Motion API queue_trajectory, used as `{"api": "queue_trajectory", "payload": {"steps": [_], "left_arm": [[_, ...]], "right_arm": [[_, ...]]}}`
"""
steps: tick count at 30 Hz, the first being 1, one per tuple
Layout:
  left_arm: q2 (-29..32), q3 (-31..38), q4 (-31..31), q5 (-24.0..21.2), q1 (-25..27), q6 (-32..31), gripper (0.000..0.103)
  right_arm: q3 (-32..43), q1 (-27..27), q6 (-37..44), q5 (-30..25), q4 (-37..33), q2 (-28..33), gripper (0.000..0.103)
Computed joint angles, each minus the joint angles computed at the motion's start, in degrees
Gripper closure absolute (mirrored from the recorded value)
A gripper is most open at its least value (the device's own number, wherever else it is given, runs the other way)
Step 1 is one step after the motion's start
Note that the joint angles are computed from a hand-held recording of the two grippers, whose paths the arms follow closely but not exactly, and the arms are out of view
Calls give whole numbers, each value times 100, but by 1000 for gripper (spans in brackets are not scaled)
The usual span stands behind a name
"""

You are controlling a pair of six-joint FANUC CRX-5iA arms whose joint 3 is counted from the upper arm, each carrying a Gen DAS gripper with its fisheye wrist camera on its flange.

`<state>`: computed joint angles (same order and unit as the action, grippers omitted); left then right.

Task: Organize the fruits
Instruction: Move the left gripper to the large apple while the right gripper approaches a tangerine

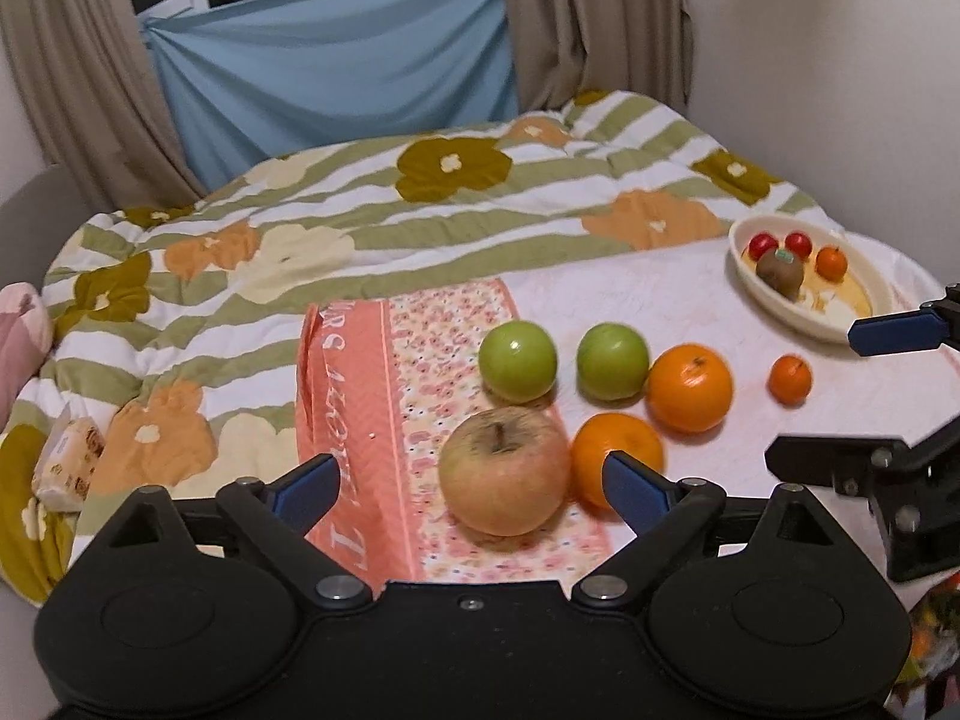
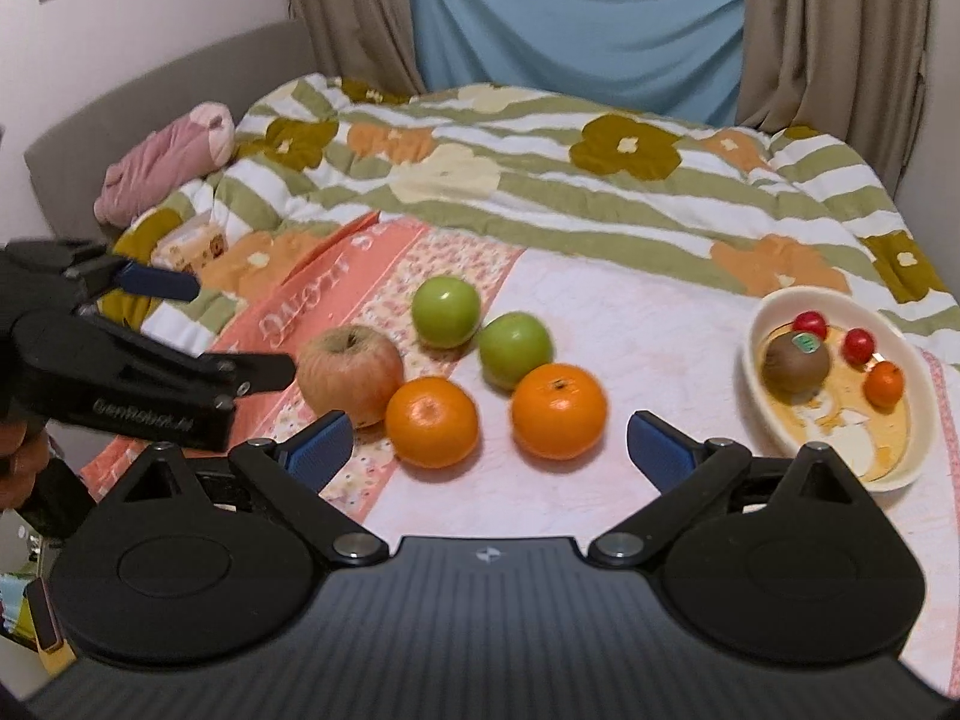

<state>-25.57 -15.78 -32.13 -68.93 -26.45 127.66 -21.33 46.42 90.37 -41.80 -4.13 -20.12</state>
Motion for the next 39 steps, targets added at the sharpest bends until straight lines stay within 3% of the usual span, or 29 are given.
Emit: {"api": "queue_trajectory", "payload": {"steps": [5,10,14,21,28,34,39], "left_arm": [[-128,-475,959,634,1018,-1251,7],[-121,-813,1728,1106,1650,-2279,7],[-13,-946,2212,1279,2032,-2943,8],[171,-1095,2824,1527,2411,-3985,9],[230,-1244,3290,1716,2674,-4472,11],[136,-1548,4173,1752,3089,-5047,24],[120,-1531,4071,1775,3008,-4898,25]], "right_arm": [[-92,338,-549,64,367,260,0],[-108,532,-860,109,697,590,0],[-98,627,-967,118,928,829,0],[95,515,-412,8,693,1095,1],[206,415,-78,-73,442,1199,2],[287,408,143,-89,285,1294,7],[347,429,329,-50,217,1389,10]]}}
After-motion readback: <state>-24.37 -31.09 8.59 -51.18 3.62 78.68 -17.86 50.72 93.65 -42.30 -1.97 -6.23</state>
